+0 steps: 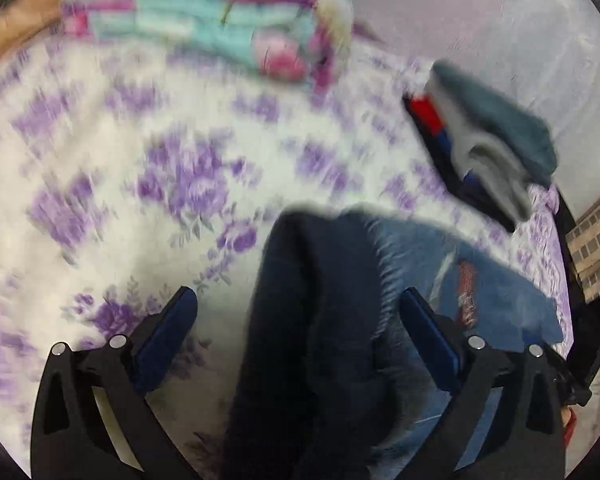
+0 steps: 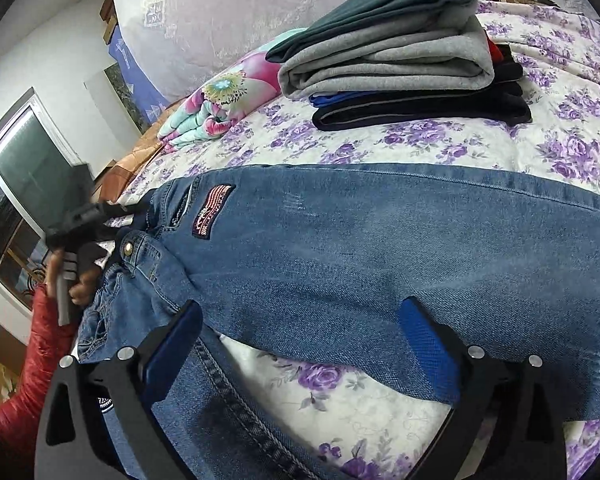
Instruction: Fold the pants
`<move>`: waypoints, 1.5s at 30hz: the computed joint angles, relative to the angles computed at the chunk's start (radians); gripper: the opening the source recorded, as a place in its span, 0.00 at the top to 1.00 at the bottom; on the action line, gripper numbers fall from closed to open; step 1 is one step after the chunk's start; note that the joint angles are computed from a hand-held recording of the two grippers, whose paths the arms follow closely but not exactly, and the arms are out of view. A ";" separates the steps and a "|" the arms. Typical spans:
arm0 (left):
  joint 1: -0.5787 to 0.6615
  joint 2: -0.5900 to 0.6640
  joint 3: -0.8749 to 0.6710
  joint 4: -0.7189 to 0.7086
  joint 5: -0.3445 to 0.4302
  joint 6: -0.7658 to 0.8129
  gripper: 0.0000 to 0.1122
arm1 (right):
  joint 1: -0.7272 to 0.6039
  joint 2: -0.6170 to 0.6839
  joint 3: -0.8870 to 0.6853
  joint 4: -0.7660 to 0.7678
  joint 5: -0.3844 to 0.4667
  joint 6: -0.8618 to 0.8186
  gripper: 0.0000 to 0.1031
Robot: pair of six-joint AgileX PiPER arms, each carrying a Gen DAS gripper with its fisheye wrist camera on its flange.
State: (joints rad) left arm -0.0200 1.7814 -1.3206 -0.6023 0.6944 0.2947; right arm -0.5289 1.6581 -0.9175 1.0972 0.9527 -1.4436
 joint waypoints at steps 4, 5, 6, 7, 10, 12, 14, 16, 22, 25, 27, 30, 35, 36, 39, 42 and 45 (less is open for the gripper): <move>-0.011 -0.016 0.017 0.026 -0.025 -0.025 0.12 | 0.000 0.002 -0.001 0.001 0.000 -0.001 0.03; -0.021 -0.019 0.017 0.053 -0.035 -0.046 0.12 | 0.000 0.001 -0.002 0.001 0.000 0.000 0.03; -0.034 -0.021 0.015 0.093 -0.044 -0.079 0.12 | 0.004 -0.005 0.003 0.001 -0.011 0.002 0.04; -0.052 -0.024 0.015 0.139 -0.059 -0.120 0.12 | 0.019 -0.032 0.024 0.005 -0.055 0.015 0.04; -0.110 -0.092 0.077 0.328 -0.163 -0.284 0.12 | 0.116 -0.167 0.089 -0.033 -0.217 0.157 0.04; -0.131 -0.143 0.126 0.431 -0.239 -0.379 0.12 | 0.137 -0.196 0.103 0.040 -0.161 0.124 0.04; -0.150 -0.210 0.193 0.520 -0.325 -0.459 0.12 | 0.193 -0.211 0.118 0.085 -0.164 0.105 0.04; -0.177 -0.254 0.238 0.659 -0.383 -0.587 0.12 | 0.319 -0.202 0.111 0.025 -0.271 0.168 0.04; -0.176 -0.116 0.081 0.582 -0.186 -0.483 0.12 | 0.515 -0.134 0.109 -0.229 -0.509 0.364 0.03; -0.122 -0.073 0.043 0.388 -0.132 -0.320 0.12 | 0.473 -0.122 0.107 -0.149 -0.468 0.277 0.03; -0.108 -0.085 0.062 0.353 -0.154 -0.297 0.12 | 0.444 -0.118 0.106 -0.096 -0.431 0.225 0.03; -0.104 -0.088 0.068 0.329 -0.161 -0.266 0.12 | 0.399 -0.127 0.111 -0.030 -0.370 0.172 0.03; -0.133 -0.108 0.086 0.389 -0.191 -0.308 0.12 | 0.353 -0.148 0.098 -0.004 -0.306 0.174 0.03; -0.138 -0.104 0.081 0.393 -0.193 -0.310 0.12 | 0.347 -0.163 0.090 -0.008 -0.308 0.162 0.03; -0.135 -0.102 0.079 0.341 -0.192 -0.242 0.12 | 0.335 -0.190 0.048 -0.027 -0.322 0.073 0.03; -0.128 -0.086 0.060 0.248 -0.164 -0.129 0.12 | 0.343 -0.156 -0.031 -0.102 -0.358 -0.019 0.03; -0.123 -0.063 0.032 0.169 -0.126 -0.033 0.12 | 0.324 -0.078 -0.129 -0.196 -0.351 -0.025 0.03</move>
State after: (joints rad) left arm -0.1432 1.7189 -1.2885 -0.4332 0.5685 0.2614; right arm -0.2051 1.5803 -1.0462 0.9017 0.6017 -1.4691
